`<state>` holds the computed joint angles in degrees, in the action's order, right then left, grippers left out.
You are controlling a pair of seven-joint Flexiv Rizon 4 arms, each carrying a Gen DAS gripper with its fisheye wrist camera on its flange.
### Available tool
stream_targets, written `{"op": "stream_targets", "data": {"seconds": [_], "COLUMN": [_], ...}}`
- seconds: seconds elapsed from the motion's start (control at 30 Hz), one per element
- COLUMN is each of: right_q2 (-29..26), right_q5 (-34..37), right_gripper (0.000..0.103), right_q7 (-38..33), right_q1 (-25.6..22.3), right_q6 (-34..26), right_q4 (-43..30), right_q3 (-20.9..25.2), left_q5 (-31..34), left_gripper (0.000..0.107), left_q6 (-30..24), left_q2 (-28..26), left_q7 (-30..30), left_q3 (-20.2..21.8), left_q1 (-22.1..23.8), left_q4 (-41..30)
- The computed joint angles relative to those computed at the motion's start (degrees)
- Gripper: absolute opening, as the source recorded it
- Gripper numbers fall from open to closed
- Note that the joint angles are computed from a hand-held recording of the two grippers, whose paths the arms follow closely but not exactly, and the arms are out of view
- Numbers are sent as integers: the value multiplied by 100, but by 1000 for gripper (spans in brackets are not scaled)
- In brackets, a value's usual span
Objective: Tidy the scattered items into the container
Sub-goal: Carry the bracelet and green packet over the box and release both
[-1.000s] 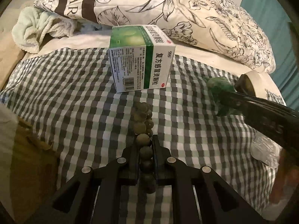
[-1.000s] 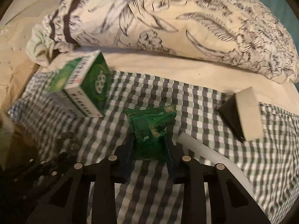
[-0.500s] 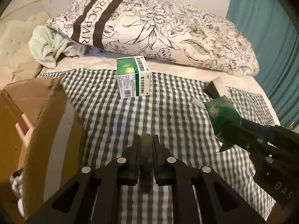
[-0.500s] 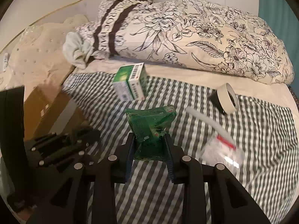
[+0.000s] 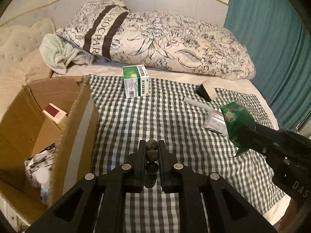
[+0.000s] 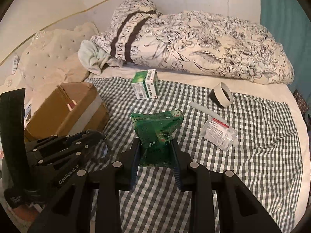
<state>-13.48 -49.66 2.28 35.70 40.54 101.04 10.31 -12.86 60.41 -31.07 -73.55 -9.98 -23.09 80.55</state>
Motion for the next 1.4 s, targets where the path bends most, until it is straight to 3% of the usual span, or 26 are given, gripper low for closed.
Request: {"op": "stream_targets", "data": {"seconds": [0.37,0.67,1.07,1.4], "right_q2": [-173,-781,-2321,-3424], "right_q5": [-169,18,951,1974], "right_gripper": [30,30,30,30], "right_q7": [-167,-734,-2324,-3288], "right_q1": [301,584,1036,1156], "right_q6": [-142,73,262,-39], "right_q4": [-424,-1267,-3522,-5093], "right_q3": [31,-157,-596,-853], "left_q5": [-195,-402,-267,-161], "left_gripper": [11,11,11,11], "left_q6": [329,374,116,-266], "left_q2": [460,624,231,-281], "left_q7": [73,92,-299,-497], "left_q3": [-6,76,419,474], "left_q1": [233,607,990,1167], "left_q4": [478,397,-191,-601]}}
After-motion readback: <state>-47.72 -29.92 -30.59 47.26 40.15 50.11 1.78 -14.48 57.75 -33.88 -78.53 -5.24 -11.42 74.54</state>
